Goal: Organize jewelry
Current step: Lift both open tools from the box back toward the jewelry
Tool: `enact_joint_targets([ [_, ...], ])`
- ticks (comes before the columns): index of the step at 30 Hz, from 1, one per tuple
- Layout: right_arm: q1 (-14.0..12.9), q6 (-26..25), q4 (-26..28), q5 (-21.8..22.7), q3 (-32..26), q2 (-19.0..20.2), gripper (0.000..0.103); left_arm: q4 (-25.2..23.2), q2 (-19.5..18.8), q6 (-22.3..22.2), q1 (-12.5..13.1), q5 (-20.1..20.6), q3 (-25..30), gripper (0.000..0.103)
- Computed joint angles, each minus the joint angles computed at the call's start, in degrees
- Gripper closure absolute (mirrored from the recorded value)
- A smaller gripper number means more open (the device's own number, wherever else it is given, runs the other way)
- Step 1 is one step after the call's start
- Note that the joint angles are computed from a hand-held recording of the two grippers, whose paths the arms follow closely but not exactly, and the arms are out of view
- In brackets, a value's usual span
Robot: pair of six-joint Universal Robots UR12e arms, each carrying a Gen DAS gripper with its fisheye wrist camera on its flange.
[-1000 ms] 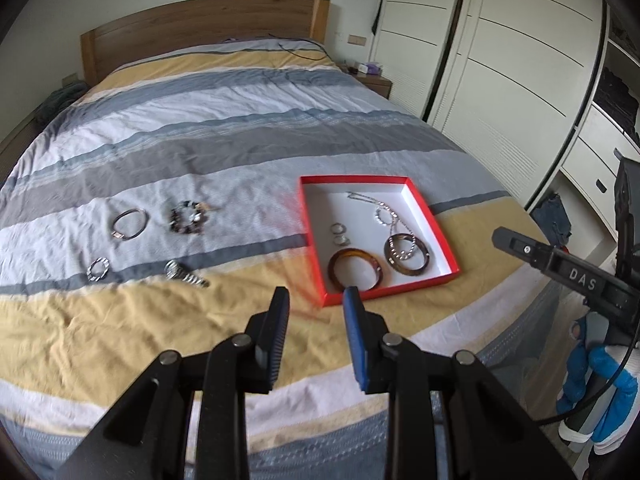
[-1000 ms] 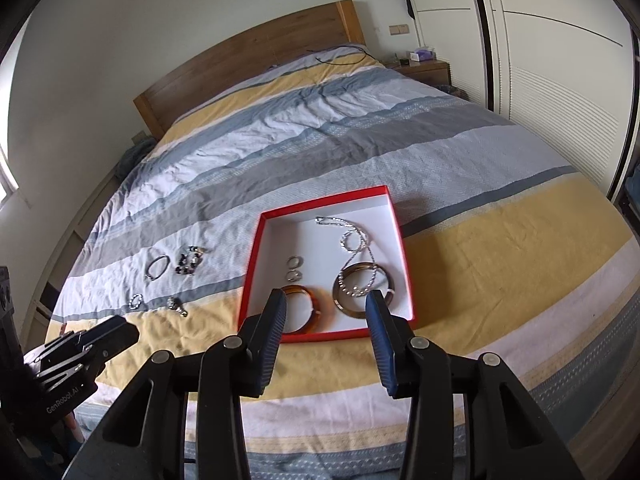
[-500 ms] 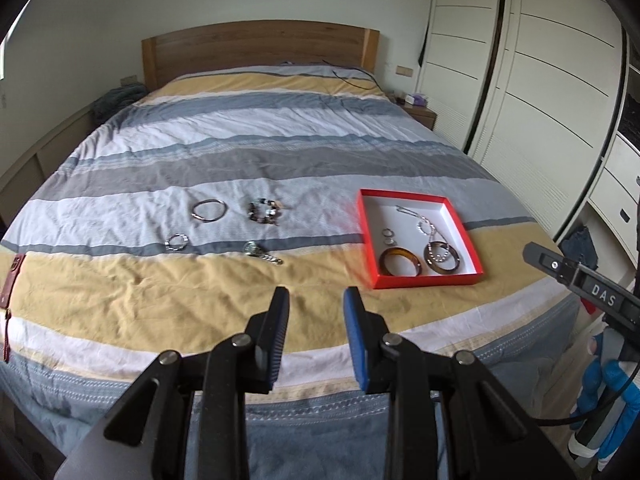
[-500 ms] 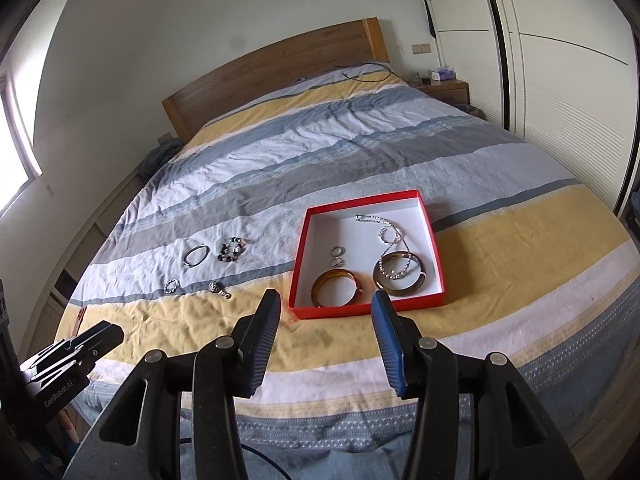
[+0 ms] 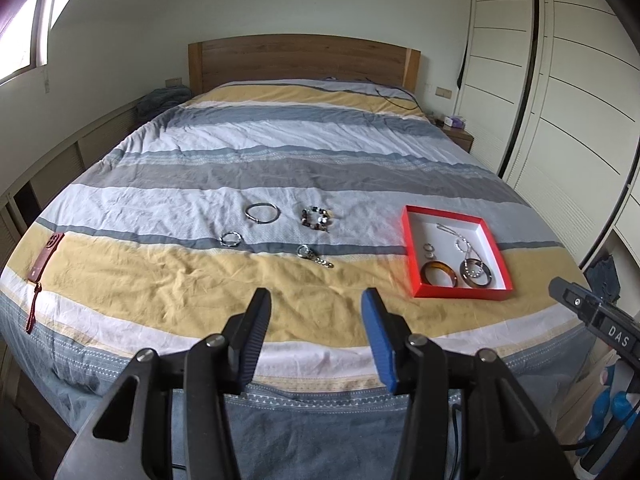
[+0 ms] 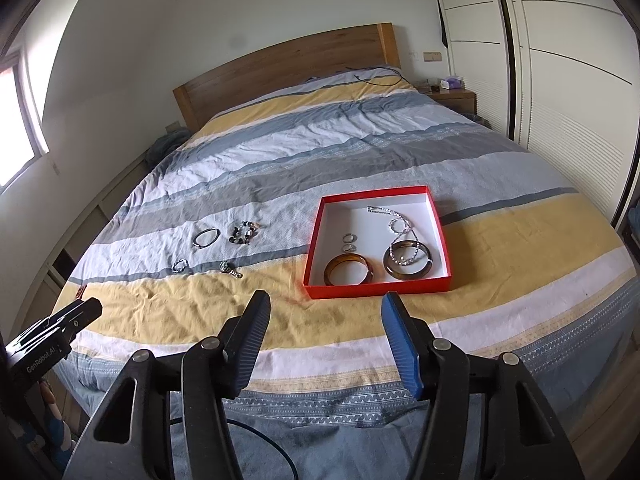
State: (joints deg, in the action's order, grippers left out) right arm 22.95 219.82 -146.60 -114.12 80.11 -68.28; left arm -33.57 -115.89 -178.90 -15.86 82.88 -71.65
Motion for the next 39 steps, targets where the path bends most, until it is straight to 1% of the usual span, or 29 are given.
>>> enact_joint_targets([
  [6, 0.2, -2.5, -2.1, 1.6, -0.6, 0.8, 0.046, 1.7, 0.0, -0.2, 0.1, 0.7, -0.4, 0.058],
  [12, 0.2, -3.3, -2.2, 1.9, -1.6, 1.8, 0.046, 1.7, -0.4, -0.7, 0.2, 1.1, 0.0, 0.058],
  [18, 0.0, -3.1, -1.3, 3.1, -2.4, 2.7, 0.046, 0.1, -1.5, -1.8, 0.7, 1.2, 1.3, 0.058],
  [24, -0.4, -3.4, 0.7, 4.9, -3.8, 4.0, 0.046, -1.5, -2.7, -2.7, 1.0, 1.3, 2.3, 0.058],
  [39, -1.4, -2.8, 4.2, 9.1, -5.5, 6.1, 0.046, -6.2, -5.2, -3.2, 1.3, 1.9, 4.4, 0.058],
])
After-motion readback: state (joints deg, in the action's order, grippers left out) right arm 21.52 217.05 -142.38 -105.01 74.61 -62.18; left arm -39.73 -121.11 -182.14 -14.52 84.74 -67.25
